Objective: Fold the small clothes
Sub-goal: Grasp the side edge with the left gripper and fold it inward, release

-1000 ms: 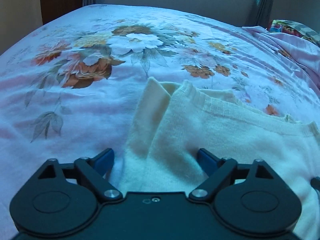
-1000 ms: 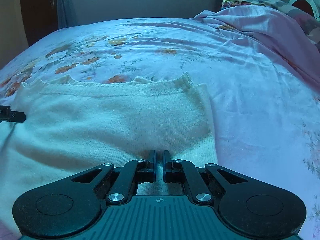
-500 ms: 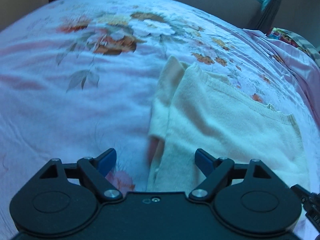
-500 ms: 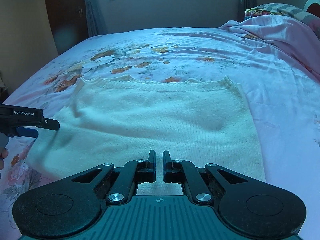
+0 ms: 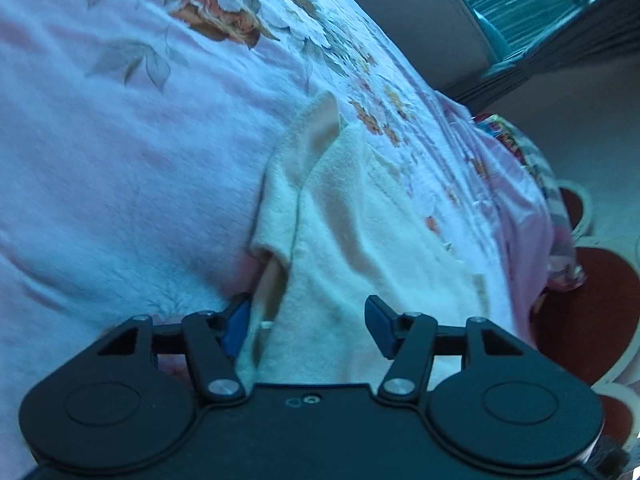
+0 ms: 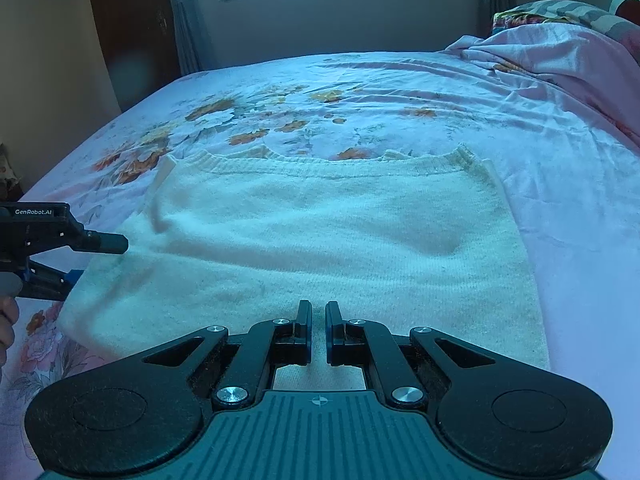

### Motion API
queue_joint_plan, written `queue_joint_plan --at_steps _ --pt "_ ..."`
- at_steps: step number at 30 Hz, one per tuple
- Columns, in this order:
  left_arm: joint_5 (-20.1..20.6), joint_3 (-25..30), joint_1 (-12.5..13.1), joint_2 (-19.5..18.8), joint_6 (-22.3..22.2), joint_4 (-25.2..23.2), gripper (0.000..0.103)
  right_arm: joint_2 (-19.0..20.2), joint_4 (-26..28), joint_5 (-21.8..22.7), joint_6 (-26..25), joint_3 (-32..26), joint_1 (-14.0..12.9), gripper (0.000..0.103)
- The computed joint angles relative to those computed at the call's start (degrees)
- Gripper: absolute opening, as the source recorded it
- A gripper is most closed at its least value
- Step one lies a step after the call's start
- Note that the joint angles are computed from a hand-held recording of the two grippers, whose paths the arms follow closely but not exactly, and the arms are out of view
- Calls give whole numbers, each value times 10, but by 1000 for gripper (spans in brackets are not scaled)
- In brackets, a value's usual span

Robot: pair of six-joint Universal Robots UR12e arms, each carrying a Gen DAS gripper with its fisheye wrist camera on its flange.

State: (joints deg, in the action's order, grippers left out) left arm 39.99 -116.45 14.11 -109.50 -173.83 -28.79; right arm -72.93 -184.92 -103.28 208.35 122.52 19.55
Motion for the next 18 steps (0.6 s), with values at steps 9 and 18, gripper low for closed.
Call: queue_joint_plan --at_steps 9,18 --pt "-42 24 -21 -41 -33 36 46 16 -16 10 1 -11 -12 4" --pt "22 20 -31 -22 -37 53 10 42 -17 41 -31 -53 -13 4"
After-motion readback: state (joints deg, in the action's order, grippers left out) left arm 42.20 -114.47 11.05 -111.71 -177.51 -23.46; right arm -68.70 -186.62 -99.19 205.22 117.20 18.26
